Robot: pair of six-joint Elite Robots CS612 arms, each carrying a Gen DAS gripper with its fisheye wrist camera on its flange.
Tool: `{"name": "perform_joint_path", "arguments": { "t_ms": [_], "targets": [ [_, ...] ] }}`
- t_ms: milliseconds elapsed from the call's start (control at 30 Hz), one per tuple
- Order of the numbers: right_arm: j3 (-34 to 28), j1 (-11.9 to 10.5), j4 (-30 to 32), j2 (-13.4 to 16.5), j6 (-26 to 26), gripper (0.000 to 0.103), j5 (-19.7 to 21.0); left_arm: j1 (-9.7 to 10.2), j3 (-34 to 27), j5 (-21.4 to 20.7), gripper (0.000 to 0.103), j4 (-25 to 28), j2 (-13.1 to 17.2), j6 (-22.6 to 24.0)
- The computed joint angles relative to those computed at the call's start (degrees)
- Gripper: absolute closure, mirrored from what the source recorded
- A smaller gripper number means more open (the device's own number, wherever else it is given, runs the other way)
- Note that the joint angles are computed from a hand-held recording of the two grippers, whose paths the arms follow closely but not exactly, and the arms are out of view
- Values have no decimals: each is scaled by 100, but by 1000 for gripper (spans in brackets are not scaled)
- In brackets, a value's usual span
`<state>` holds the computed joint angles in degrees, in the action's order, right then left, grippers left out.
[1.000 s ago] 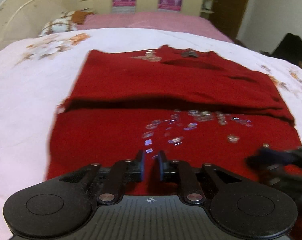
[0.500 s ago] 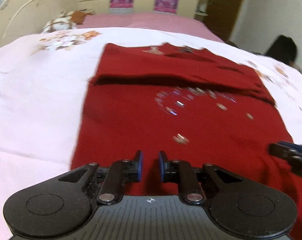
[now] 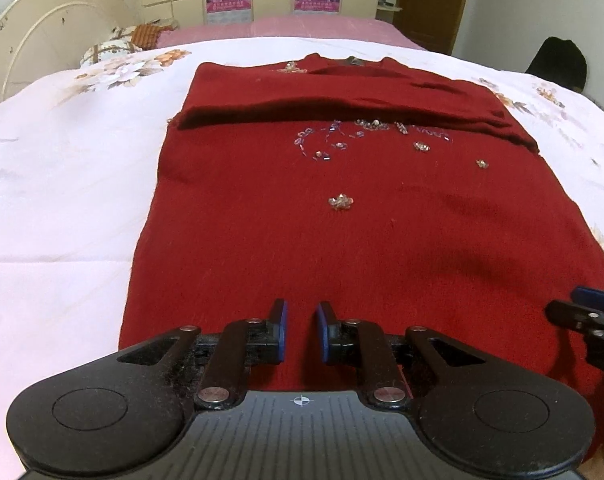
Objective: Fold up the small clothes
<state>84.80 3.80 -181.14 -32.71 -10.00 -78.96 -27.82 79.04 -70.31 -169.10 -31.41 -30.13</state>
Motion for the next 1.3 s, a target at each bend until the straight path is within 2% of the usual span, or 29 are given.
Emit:
{"name": "perform_joint_path", "arguments": {
  "t_ms": [400, 467, 500, 533, 567, 600, 667, 767, 833, 900, 1000, 1100, 1200, 1233, 1267, 1300],
  "targets": [
    [367, -5, -242, -152, 94, 58, -196, -58, 232, 93, 86, -126, -100, 71],
    [387, -5, -211, -180, 158, 52, -166, -65, 288, 71, 83, -125, -141, 87],
    [402, -11, -212, -196, 211, 49, -123, -68, 331, 48, 77, -140, -171, 71],
    [425, -17, -235, -215, 280, 42, -52, -70, 370, 41, 47, -162, -196, 44],
    [450, -17, -284, -231, 322, 40, -8, -84, 431, 104, 7, -168, -234, -31],
    [479, -5, -332, -249, 324, 40, 23, -110, 540, 211, 1, -337, -274, -80],
    [522, 20, -404, -274, 280, 41, 66, -177, 765, 420, 0, -818, -324, 87],
    [572, 98, -399, -292, -10, 41, -107, -205, 939, 444, 0, -703, -399, 194],
    [580, 127, -199, -300, -128, 41, -292, -172, 1057, 316, 0, -470, -462, 16],
    [664, 82, -195, -331, -110, 40, -272, -116, 1234, 141, 0, -411, -539, -216],
    [813, 7, -277, -419, -83, 39, -419, -73, 1508, 18, 0, -718, -624, -335],
    [942, -85, -393, -491, 121, 39, -588, -6, 1629, -297, 1, -901, -685, -481],
    [1013, -155, -472, -522, 365, 38, -842, 35, 1698, -581, 5, -1130, -693, -702],
    [1028, -180, -465, -527, 448, 38, -867, 64, 1710, -734, 10, -1242, -678, -758],
    [1037, -199, -433, -527, 533, 37, -886, 100, 1718, -949, 22, -1343, -661, -835],
    [1043, -218, -370, -528, 629, 36, -890, 114, 1726, -1055, 24, -1394, -661, -918]
  ]
}}
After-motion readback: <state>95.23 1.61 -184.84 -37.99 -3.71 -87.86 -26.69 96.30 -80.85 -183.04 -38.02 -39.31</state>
